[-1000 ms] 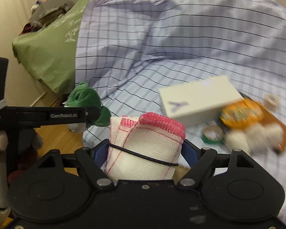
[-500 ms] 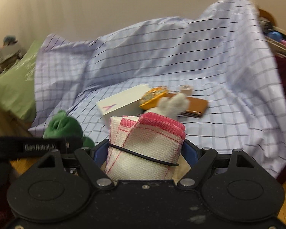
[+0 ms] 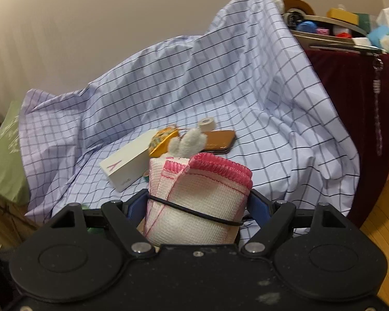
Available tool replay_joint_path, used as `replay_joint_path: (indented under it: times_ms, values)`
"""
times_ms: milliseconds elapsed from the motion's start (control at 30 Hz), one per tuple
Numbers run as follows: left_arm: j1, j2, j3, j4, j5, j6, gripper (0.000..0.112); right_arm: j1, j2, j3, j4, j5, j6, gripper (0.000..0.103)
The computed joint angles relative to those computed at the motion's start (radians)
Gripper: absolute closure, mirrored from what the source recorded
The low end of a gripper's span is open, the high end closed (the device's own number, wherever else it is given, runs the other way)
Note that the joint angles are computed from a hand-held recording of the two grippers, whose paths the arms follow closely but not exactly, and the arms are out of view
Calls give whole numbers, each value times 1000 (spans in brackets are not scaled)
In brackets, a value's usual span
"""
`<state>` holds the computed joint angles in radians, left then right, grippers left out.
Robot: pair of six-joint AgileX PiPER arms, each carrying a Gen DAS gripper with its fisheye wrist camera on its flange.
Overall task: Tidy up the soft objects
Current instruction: 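Carry the green plush toy and pink-edged cloth back toward the basket with both tools, then release the green plush toy into the basket while the right tool drops the cloth beside it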
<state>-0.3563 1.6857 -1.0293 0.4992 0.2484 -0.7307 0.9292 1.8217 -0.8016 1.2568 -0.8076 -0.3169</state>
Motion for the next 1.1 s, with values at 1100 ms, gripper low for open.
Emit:
replay_joint_path:
  times_ms: [1100]
  values:
    - [61,57,25,-259,-18,225,58,-66,58,-108,88,231,-225,21]
